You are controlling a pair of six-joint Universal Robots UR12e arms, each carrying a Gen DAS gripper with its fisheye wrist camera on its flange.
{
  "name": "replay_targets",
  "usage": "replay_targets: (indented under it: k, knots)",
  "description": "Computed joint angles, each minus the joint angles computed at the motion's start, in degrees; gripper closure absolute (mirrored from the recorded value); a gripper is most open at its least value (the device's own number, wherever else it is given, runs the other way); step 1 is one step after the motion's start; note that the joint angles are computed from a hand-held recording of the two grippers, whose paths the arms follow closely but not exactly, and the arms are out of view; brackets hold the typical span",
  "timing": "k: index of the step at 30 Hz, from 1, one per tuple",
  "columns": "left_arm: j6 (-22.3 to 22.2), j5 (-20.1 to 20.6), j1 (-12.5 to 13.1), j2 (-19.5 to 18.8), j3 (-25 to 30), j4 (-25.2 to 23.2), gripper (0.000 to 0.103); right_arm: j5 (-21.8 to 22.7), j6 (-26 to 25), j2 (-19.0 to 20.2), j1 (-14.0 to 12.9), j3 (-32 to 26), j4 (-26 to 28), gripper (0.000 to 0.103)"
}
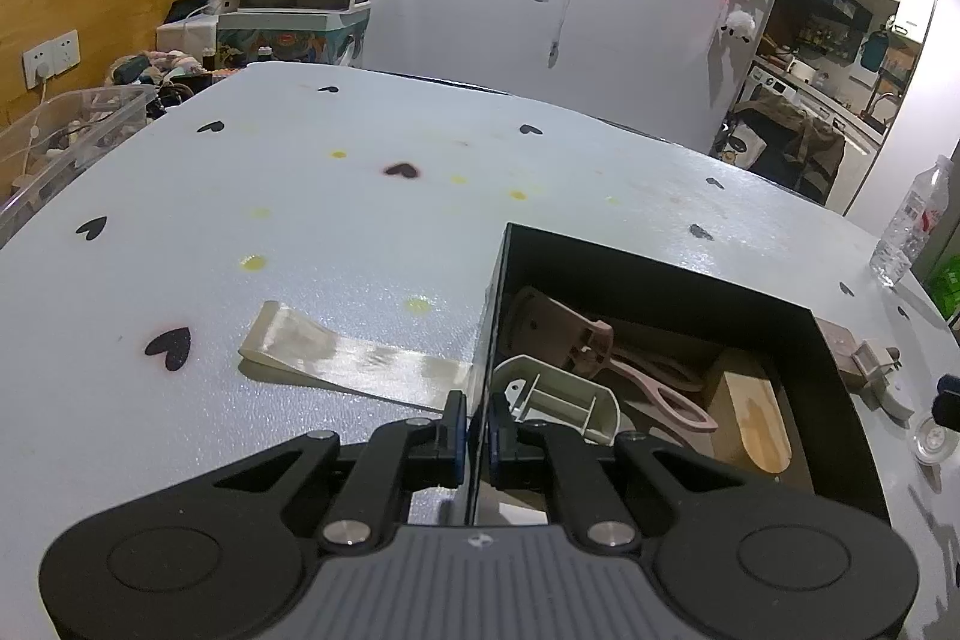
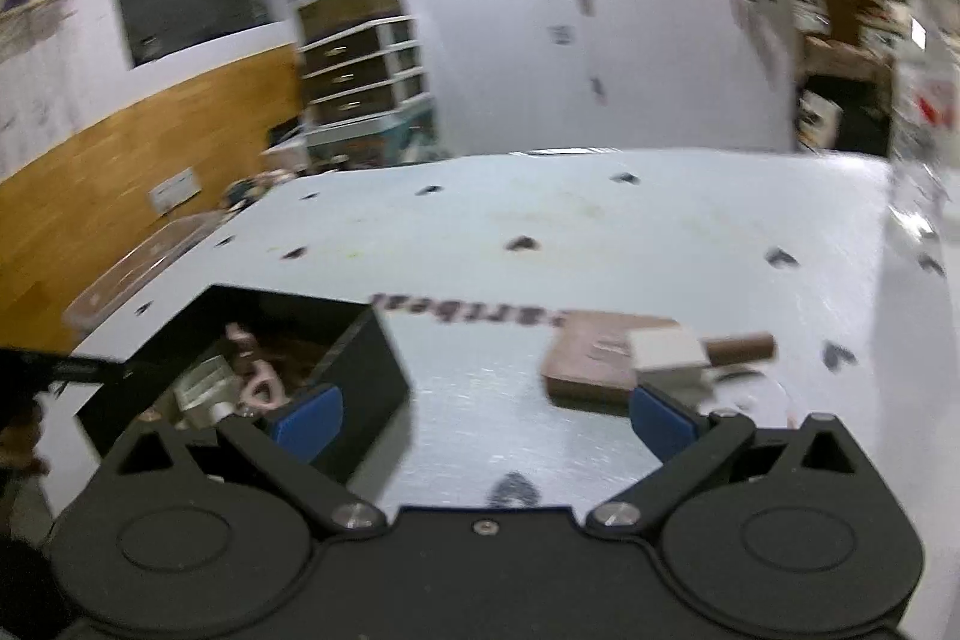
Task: Organize rigid objects
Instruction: 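Move the right gripper to the wooden-handled brush with white block, then grasp the white block of the brush with the right gripper, then carry the brush with the right gripper and release it into the box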
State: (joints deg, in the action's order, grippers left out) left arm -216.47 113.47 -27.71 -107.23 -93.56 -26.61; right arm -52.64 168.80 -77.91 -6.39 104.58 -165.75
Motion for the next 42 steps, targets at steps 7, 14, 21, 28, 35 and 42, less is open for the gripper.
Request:
replay_targets:
  k: [7, 14, 21, 28, 35, 42]
  knots:
    - [-0.05, 0.04, -0.01, -0.03, 0.07, -0.09, 0.097, -8.17, 7.49, 3.43, 0.97, -1.30, -6.06, 0.008]
    - [-0.07, 0.03, -0.01, -0.03, 0.07, -0.10, 0.097, -18.07, 7.94, 6.88, 2.49, -4.39, -9.31, 0.003]
    - [0.01, -0.09, 0.04, 0.02, 0.03, -0.16, 0.096, -16.01, 0.81, 8.81, 1.64, -7.79, -3.39, 0.002]
    - [-0.12, 0.00, 0.04, 0.00, 0.05, -0.38, 0.097, -12.13, -0.63, 9.23, 0.89, -9.27, 1.08, 0.017]
    - [-0.07, 0.01, 0.06, 0.01, 0.00, -0.32, 0.096, -12.25, -1.52, 8.67, 1.07, -8.81, 1.71, 0.017]
    - [-0.15, -0.08, 0.09, -0.05, 0.00, -0.26, 0.096, -3.30, -4.89, 6.02, 0.70, -7.14, 0.42, 0.017]
